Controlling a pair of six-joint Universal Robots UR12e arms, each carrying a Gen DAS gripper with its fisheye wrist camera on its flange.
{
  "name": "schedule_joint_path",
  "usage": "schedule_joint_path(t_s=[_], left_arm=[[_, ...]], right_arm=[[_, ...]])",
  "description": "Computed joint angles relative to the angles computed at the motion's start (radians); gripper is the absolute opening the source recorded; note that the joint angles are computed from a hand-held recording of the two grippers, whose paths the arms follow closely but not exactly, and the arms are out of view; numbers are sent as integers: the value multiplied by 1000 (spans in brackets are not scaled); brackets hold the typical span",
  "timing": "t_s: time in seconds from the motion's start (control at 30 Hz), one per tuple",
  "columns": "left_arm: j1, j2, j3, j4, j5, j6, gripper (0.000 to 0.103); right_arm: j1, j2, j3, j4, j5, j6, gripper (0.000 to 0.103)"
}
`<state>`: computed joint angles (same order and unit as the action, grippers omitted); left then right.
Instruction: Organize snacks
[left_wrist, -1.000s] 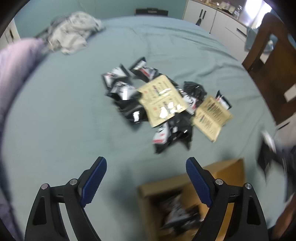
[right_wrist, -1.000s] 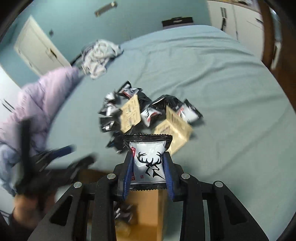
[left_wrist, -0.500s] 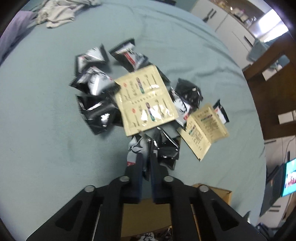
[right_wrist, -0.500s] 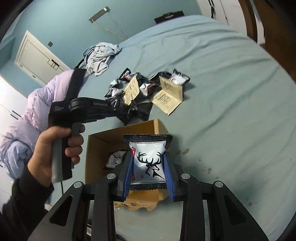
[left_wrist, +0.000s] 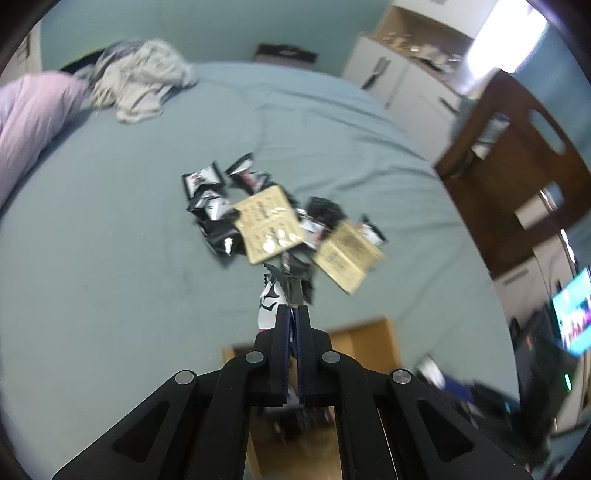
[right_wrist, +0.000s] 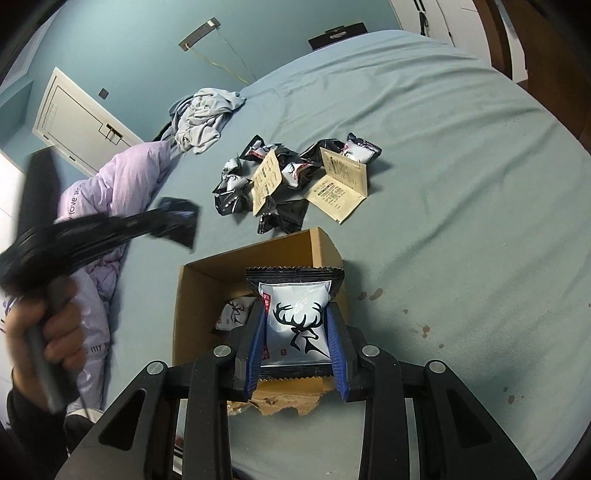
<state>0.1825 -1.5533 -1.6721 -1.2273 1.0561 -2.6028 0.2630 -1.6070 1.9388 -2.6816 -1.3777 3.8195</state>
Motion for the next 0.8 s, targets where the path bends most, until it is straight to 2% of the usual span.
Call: schedule_joint_path(t_s=[0.1,0.2,0.47,0.6,0.7,0.8], left_arm=[[21,52,-37,-32,-38,87,2],[42,78,-71,-71,-82,111,2],[20,44,-112,-1,-22,3,2],[9,33,-115,0,23,-13,3],[5,29,-128,52,55,-40,3],[12,23,-132,72,50,-59,10]], right_arm=[[-3,-3,7,-7,12,11,30],[-3,-4,6,7,14,2,30],[0,-8,5,31,15,-13,30],[4,2,-7,48,14,-22,30],[7,7,-12,45,18,-33,30],[14,17,-26,48,20,-62,30]])
